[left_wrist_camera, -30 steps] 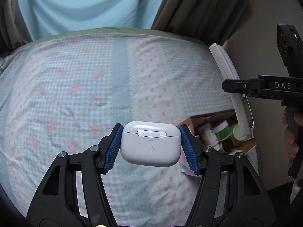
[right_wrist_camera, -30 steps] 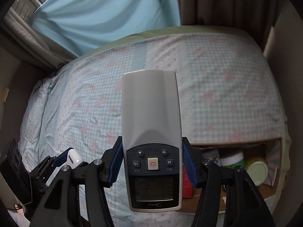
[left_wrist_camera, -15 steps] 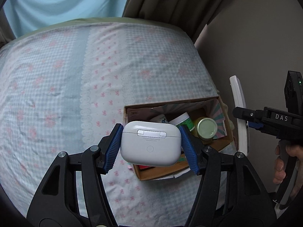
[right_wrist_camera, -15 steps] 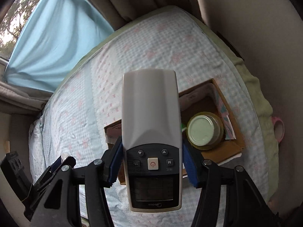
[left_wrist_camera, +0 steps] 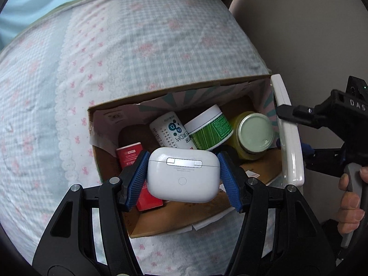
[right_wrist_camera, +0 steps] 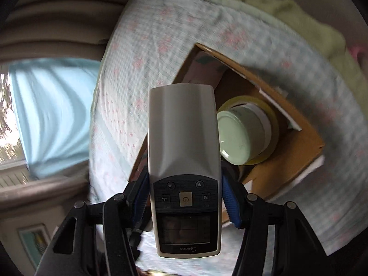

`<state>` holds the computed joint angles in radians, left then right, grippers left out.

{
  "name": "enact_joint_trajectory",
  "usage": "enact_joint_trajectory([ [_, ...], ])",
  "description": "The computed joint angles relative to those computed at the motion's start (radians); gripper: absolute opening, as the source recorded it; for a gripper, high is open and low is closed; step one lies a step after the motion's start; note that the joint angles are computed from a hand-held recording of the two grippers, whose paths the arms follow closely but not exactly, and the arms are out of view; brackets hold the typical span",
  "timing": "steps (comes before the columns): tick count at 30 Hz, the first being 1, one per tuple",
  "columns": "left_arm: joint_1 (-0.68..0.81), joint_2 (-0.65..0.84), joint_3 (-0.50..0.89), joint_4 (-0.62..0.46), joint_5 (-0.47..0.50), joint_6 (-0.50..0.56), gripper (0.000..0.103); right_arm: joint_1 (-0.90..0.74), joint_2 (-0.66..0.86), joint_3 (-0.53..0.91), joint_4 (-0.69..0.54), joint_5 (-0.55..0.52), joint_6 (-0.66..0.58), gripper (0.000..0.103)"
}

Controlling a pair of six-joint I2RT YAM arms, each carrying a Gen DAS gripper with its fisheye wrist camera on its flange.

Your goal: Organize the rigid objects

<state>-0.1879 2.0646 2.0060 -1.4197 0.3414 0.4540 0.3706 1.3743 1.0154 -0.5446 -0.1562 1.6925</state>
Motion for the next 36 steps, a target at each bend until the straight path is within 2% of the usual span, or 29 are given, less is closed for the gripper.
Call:
enact_joint_trajectory([
  [5,-0.032,0.032,-0.045,0.042,-0.048,0.003,0.058,-0.028,-0.002,-0.162,0.268,-0.018,0.192,0.054],
  [10,-0.052,0.057,-0.067,0.060,-0.084,0.009,0.058,-0.041,0.031,-0.177,0.319,-0.023,0.242,0.054],
  [12,-0.059,0.062,-0.071,0.063,-0.098,0.014,0.058,-0.041,0.060,-0.128,0.258,-0.031,0.214,0.054],
  [14,-0.072,0.064,-0.072,0.069,-0.139,0.009,0.058,-0.051,0.127,-0.019,0.110,-0.052,0.120,0.056],
  [15,-0.077,0.063,-0.072,0.068,-0.155,0.011,0.071,-0.053,0.156,0.033,0.043,-0.056,0.087,0.066],
  [16,-0.079,0.060,-0.073,0.070,-0.162,0.018,0.101,-0.053,0.177,0.075,-0.014,-0.056,0.064,0.084],
  [18,-0.073,0.038,-0.095,0.083,-0.156,0.043,0.103,-0.050,0.207,0.144,-0.100,-0.040,0.010,0.103],
  [27,-0.068,0.043,-0.073,0.056,-0.151,0.055,0.103,-0.042,0.303,0.319,-0.299,0.003,-0.167,0.103],
  [36,-0.052,0.002,-0.033,0.005,-0.135,0.063,0.103,-0.004,0.281,0.349,-0.362,0.032,-0.172,0.103],
])
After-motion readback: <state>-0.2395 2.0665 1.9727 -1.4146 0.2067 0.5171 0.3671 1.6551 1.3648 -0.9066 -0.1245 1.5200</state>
